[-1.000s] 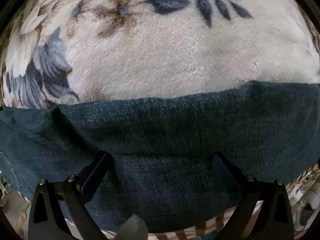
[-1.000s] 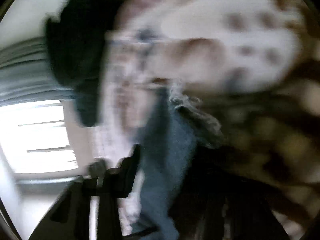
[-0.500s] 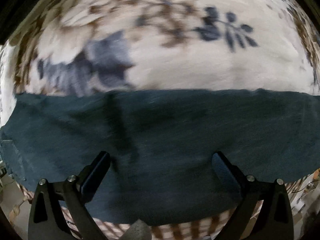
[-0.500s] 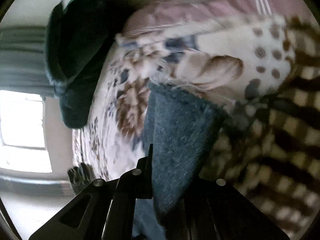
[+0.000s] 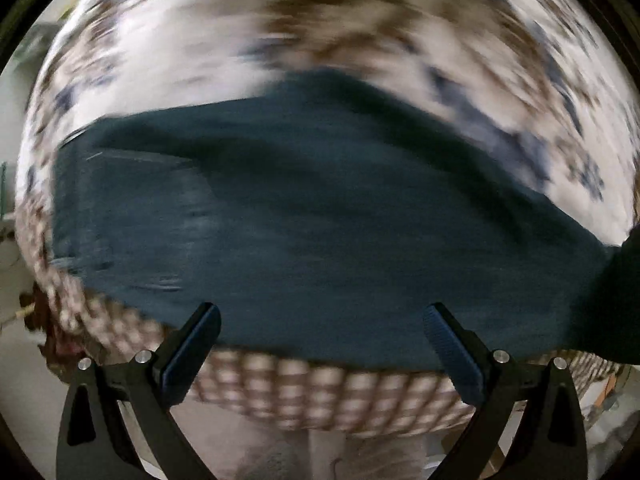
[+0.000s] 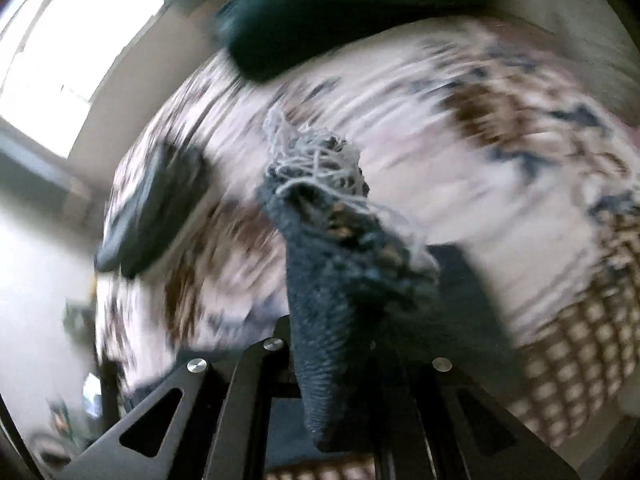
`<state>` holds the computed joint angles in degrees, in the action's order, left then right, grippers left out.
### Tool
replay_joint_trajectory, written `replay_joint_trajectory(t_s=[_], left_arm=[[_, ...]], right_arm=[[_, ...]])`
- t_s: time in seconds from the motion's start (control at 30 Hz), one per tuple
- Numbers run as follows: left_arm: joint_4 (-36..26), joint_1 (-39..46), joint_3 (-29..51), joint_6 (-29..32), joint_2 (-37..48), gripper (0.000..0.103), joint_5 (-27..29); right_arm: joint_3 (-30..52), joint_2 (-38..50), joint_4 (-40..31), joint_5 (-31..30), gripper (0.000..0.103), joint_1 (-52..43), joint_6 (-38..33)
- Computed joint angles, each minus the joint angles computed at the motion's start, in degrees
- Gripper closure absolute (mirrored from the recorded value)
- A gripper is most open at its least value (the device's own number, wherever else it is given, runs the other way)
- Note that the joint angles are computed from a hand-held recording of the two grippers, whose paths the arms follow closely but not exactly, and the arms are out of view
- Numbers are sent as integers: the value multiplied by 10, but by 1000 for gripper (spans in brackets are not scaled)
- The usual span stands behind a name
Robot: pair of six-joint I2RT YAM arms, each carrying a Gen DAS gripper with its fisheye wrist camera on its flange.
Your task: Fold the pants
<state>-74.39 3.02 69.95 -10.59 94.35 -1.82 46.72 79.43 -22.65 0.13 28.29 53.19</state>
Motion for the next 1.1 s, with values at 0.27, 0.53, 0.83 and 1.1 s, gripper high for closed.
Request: replay_joint_trajectory(t_s=[0.27,0.53,0.83,1.1], left_arm=[[36,213,-23,154,-31,0,-68],[22,260,28,175,13,0,34],[17,131,-10,88,39,0,221],[130,10,-76,55,17,76,129]], right_arm=[[191,345,62,-11,91,238,76],[193,335,56,-134,31,208,69],[75,156,-20,-160,31,153,89],[-15,111,-33,-142,31,99,109]])
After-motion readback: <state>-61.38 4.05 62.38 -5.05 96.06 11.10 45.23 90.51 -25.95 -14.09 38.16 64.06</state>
